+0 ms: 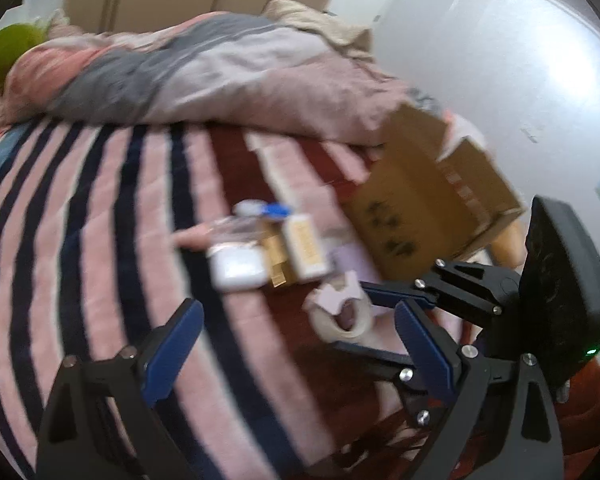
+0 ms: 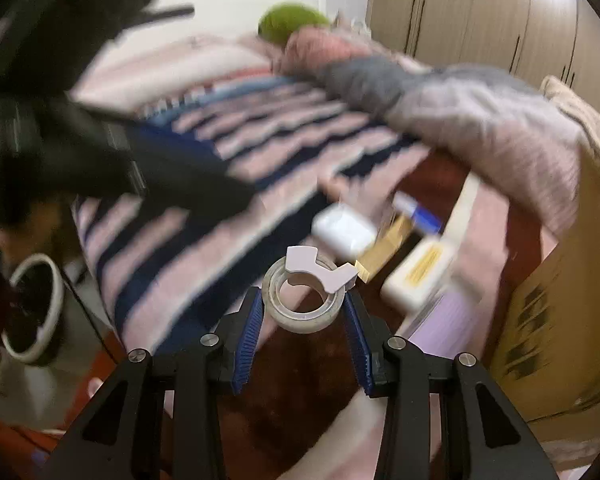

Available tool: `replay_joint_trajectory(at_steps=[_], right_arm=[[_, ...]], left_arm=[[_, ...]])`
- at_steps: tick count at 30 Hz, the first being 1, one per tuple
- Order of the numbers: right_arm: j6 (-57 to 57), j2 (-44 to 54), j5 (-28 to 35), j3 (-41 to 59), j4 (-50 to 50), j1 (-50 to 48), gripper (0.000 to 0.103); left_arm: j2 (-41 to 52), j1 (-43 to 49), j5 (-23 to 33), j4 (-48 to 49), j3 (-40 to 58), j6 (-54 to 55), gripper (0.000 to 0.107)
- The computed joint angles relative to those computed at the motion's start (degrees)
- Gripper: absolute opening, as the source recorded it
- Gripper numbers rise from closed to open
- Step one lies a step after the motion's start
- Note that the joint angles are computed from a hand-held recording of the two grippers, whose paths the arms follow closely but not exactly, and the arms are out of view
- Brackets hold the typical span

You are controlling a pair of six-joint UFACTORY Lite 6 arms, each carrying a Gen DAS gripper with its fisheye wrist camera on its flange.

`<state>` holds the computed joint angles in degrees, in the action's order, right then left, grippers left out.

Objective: Organize rigid objects
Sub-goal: 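Carry the tape roll into the box and release it, then reach the right gripper to the lilac box and grasp it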

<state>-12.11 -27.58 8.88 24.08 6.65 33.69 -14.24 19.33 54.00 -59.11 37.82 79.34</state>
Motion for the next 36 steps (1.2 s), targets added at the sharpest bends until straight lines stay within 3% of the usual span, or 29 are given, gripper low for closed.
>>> replay_joint_trajectory(at_steps=[7,8,10,13,15,20,27,29,31,36], right_arm=[[-5.58,-9.37,10.57,8.31,2.24,-4.51,0.036],[-6.98,-10.18,11.73,9.19,2.89,-5.67,0.036],[-12.62,-11.73,13.84,10.47,7.10,-9.21,0.036],[-19.70,-13.76,16.72,11.85,12.14,-15.91,0.036],[-30.68,-13.96,20.26,13.11,21.54,-24.52,0.036],[-44.99,-11.70,27.86,16.25,31.77,-41.78,0.036],[-51.05,-3.74,34.72,21.56,33.67,-56.29,0.037],[-50.56,-1.89,35.08,22.69,32.75,-58.29,0.046],[-50.48,-1.38,33.75,22.59,31.93,-58.70,0.062],[-49.21,-2.12,34.49,22.30,30.16,-58.64,0.062]], left_arm=[[-1.54,-10.93,2.76,0.47,9.54,-10.37,0.054],[-1.32,-13.21,2.03,1.07,11.33,-12.21,0.045],[-0.59,-17.80,-1.14,2.80,14.40,-15.98,0.040],[3.00,-24.56,-3.95,4.84,20.31,-20.73,0.040],[6.37,-29.47,-5.87,6.73,24.84,-24.22,0.040],[16.93,-39.29,-8.26,11.18,36.62,-32.38,0.040],[29.98,-47.30,-7.62,17.82,50.65,-42.81,0.041],[31.12,-47.94,-8.01,19.30,51.98,-45.02,0.063],[30.81,-48.20,-9.09,20.14,52.04,-46.15,0.073],[28.16,-46.00,-9.60,21.06,50.09,-45.86,0.074]])
